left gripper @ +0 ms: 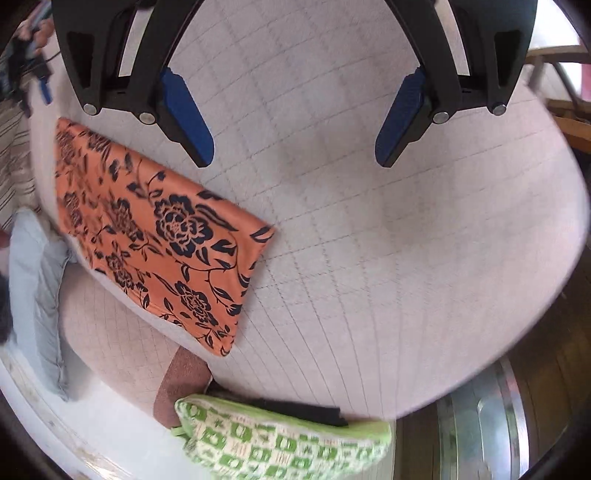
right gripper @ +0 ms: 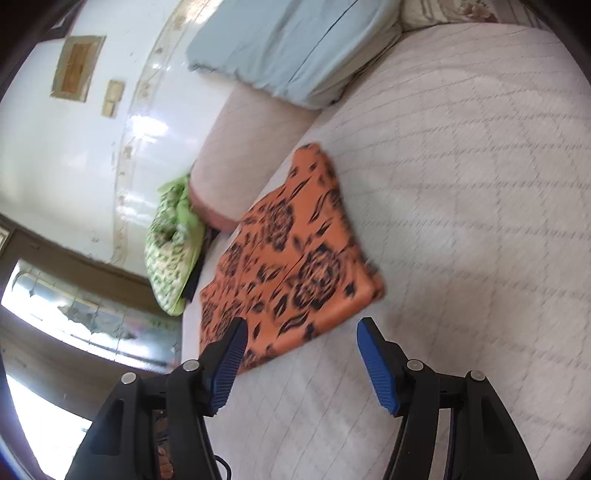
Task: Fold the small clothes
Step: 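Release the folded blouse and raise both grippers away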
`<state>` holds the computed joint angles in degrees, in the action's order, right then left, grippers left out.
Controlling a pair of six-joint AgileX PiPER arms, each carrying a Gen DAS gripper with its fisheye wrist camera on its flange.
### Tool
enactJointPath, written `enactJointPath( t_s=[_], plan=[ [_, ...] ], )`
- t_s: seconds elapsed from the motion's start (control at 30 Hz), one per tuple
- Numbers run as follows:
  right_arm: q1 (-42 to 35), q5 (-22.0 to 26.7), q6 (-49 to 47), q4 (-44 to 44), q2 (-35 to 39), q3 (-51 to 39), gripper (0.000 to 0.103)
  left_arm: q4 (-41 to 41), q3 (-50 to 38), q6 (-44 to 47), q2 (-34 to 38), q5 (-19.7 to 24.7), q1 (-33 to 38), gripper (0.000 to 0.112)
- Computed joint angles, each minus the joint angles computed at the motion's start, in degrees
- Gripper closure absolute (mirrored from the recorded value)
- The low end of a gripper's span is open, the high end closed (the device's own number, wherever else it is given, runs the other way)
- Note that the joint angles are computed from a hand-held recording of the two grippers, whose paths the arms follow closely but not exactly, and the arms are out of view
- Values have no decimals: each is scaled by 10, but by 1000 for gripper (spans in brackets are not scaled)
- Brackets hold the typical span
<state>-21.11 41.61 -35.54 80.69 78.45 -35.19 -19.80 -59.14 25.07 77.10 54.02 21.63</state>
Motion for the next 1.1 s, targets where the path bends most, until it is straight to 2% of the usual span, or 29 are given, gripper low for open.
enactJointPath(
  t_s=[0.13,0.3,0.47,0.77,1.1],
  plan=[
    [55,-29,63,-66,-45,-15,38,65,28,-28,-85,-31,-17,23],
    [112,-49,127,-121,-100,-33,38,111,20,-50,-152,-41,-35,23],
    [157,-64,189,-169,-128,-57,38,98,4,-27,-193,-33,-23,23],
    [187,-78,221,-191,-143,-75,38,123,-19,-48,-206,-27,-54,23],
    [168,-79,139,-112,-98,-46,38,183,-5,-120,-157,-44,-116,23]
  ],
)
